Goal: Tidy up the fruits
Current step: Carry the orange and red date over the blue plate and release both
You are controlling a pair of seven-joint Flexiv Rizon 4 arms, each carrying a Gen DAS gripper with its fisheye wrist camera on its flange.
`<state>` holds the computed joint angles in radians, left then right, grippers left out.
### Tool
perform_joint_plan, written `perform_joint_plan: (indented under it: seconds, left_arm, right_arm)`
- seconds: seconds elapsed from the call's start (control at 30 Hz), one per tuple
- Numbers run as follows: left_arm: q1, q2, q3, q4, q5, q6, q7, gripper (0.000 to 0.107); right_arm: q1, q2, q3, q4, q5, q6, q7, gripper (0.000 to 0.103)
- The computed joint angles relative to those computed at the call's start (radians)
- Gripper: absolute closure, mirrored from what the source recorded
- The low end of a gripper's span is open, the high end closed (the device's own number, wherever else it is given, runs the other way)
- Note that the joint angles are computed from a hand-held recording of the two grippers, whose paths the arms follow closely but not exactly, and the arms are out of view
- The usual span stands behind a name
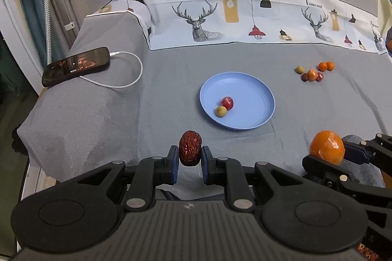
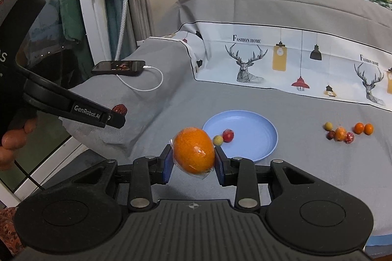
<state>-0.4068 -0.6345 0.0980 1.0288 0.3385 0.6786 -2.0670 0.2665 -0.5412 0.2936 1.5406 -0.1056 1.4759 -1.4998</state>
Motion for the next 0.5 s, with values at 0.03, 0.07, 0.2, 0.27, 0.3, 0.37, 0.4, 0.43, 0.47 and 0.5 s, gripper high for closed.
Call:
perform_joint_plan:
  seconds: [0.03,0.07,0.2,0.27,0.3,0.37,0.4,0.43,0.47,0.5]
  left_arm:
    - [0.002,-0.002,-0.001,-0.002,-0.002,-0.002,0.002,0.086]
    - [0.004,-0.004,-0.003,-0.003,-0.006,-0.002,0.003,0.086]
    - [0.014,-0.025,-0.009,-0.026,-0.025,-0.018,0.014,0.086]
    - [0.019,-0.041,-0.012,-0.043,-0.036,-0.027,0.025,0.086]
    - [0.018,-0.047,-0.012,-0.049,-0.040,-0.031,0.027,0.086]
    - [0.023,-0.067,-0.015,-0.075,-0.051,-0.044,0.039,0.086]
    - [0.025,-0.079,-0.016,-0.091,-0.057,-0.052,0.047,0.086]
    - [0.026,-0.092,-0.016,-0.107,-0.063,-0.061,0.054,0.086]
    - [0.028,-0.105,-0.017,-0.126,-0.070,-0.072,0.061,0.086]
    - [0.031,-0.121,-0.018,-0.148,-0.078,-0.083,0.069,0.086]
  right_arm:
    - [0.004,-0.001,-0.005,-0.001,-0.001,-0.003,0.005,0.067]
    - [0.008,-0.009,-0.009,-0.013,-0.003,-0.011,0.009,0.067]
    - [0.009,-0.017,-0.011,-0.027,0.001,-0.035,0.016,0.067]
    - [0.013,-0.022,-0.015,-0.037,0.002,-0.047,0.020,0.067]
    - [0.012,-0.026,-0.015,-0.042,0.004,-0.053,0.020,0.067]
    - [0.011,-0.035,-0.014,-0.056,0.008,-0.070,0.019,0.067]
    - [0.010,-0.040,-0.014,-0.063,0.011,-0.080,0.018,0.067]
    - [0.009,-0.045,-0.014,-0.072,0.014,-0.092,0.019,0.067]
    - [0.008,-0.050,-0.014,-0.078,0.019,-0.098,0.017,0.067]
    - [0.007,-0.056,-0.015,-0.087,0.023,-0.107,0.018,0.067]
